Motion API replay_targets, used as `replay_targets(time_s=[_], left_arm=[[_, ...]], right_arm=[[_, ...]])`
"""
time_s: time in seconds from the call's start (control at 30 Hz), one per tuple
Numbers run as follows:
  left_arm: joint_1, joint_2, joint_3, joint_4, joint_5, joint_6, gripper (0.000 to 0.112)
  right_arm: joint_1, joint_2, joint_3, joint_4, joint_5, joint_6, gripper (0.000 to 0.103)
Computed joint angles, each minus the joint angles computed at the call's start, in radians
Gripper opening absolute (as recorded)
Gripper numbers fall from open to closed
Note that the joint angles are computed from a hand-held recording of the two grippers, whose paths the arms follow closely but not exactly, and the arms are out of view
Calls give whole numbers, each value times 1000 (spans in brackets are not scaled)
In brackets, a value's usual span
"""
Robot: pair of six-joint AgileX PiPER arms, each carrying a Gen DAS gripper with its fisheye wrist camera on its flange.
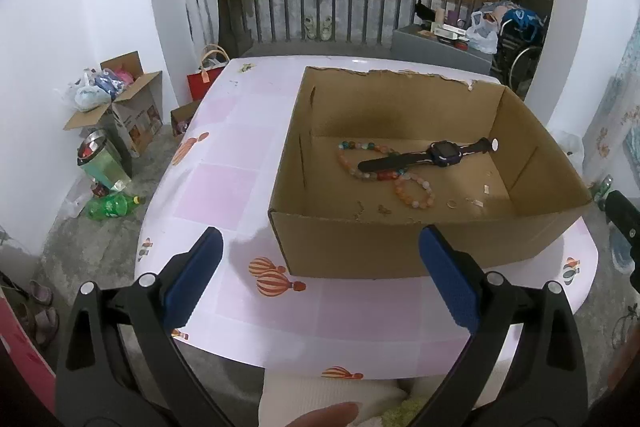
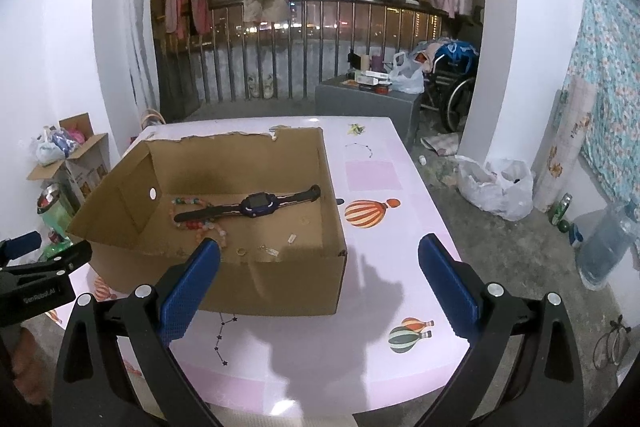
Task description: Organize jewelry
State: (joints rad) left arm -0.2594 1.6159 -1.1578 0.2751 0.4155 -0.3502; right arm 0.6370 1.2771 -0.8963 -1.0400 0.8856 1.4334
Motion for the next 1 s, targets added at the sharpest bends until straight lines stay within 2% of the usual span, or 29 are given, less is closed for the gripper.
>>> replay_targets(time_s=[1.0], left_arm=[[-4,19,-15,5,1,3,95]], right_arm=[[-46,25,-13,62,-28,-47,97]])
